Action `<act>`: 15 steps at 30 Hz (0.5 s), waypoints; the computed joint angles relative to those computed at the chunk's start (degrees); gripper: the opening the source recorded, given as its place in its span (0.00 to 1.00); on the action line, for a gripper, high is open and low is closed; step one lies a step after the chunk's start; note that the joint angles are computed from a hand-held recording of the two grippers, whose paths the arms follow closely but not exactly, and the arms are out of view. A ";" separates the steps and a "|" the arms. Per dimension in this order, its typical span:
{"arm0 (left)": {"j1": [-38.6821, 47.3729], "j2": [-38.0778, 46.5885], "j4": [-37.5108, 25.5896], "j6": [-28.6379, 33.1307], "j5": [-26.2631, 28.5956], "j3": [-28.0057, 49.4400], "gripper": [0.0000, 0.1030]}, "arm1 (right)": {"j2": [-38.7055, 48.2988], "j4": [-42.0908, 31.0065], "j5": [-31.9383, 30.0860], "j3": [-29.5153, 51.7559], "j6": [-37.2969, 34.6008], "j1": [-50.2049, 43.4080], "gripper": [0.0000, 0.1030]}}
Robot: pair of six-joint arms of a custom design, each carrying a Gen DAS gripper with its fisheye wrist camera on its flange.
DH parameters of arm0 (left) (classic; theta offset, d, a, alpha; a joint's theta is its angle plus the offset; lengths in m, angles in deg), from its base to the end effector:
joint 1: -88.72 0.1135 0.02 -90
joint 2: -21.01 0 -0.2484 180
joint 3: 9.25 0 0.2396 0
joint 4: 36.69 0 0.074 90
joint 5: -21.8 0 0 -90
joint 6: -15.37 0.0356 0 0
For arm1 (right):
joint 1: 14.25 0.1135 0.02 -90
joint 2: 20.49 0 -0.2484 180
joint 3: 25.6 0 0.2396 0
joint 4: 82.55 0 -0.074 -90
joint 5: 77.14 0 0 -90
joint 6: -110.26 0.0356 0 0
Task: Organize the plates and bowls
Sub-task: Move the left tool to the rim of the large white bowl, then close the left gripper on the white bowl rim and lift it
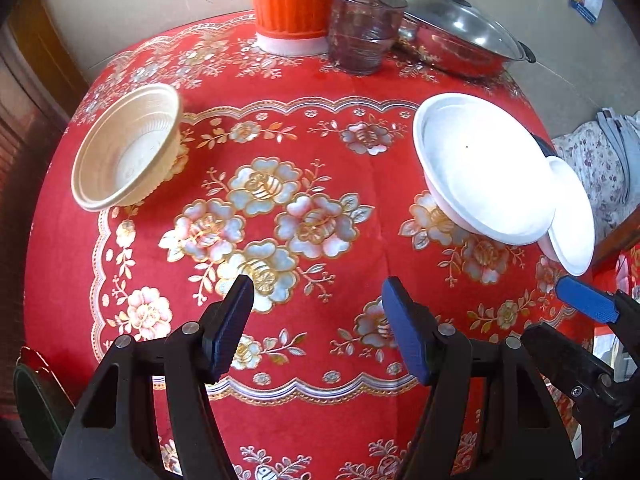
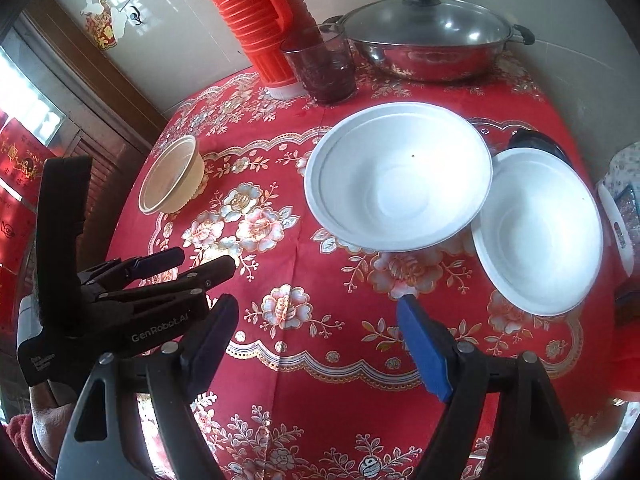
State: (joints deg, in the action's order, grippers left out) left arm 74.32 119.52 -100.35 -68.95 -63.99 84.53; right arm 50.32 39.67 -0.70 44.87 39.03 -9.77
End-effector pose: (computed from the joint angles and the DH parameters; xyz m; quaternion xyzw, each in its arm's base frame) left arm 0.3247 -0.0861 0.2376 0.1779 0.9654 -0.0502 0.1841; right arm 0.2339 0.0267 0.2545 0.0866 0.9514 0.1661 0.2442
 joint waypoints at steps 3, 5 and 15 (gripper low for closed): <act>-1.16 1.36 -0.05 -0.80 -0.13 1.29 0.65 | -0.02 -0.16 -0.46 -0.06 -1.15 -1.67 0.79; -1.95 2.72 -0.31 -1.51 -0.03 2.97 0.65 | 0.35 -0.40 -0.76 0.48 -2.34 -3.10 0.79; -5.83 13.63 -4.45 -7.15 0.29 17.03 0.65 | 9.73 -1.30 -3.82 12.00 -12.60 -13.66 0.79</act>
State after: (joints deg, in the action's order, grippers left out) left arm 68.49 133.15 -104.80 -76.09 -63.70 101.55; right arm 60.05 38.37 -4.52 56.87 26.43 -23.43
